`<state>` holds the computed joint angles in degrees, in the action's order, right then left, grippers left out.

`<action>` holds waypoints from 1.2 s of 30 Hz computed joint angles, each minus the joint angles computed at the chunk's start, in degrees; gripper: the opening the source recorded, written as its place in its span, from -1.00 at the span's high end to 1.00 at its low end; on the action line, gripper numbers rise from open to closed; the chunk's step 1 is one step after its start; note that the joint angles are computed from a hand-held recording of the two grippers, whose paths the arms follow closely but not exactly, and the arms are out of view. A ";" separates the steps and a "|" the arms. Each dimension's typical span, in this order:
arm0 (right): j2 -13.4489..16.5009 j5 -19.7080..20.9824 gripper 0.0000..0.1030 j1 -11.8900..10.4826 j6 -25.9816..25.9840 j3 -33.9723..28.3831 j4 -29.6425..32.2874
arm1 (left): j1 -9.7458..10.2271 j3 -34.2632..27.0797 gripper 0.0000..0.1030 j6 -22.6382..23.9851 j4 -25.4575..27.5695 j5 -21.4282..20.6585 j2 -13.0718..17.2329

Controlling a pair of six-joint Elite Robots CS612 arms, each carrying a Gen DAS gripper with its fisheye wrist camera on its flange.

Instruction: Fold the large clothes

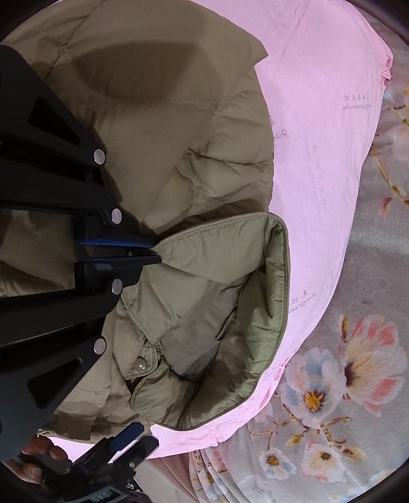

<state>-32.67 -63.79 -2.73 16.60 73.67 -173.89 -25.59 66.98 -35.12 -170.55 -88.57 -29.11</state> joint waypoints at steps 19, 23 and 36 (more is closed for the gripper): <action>-2.60 -6.92 0.74 0.93 -7.56 1.61 2.89 | -0.14 3.42 0.73 3.43 -2.16 2.01 -2.40; -2.40 -5.00 0.63 0.74 -5.25 -2.48 2.65 | 1.20 3.02 -0.20 2.06 -6.66 2.39 -4.28; 7.74 -4.29 0.51 2.44 -6.56 -24.86 29.89 | 5.10 -28.93 0.20 -4.21 28.44 -15.90 9.99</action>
<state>-24.93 -68.09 -0.29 10.04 48.81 -144.01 -20.49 38.05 -39.33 -142.11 -104.47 -19.11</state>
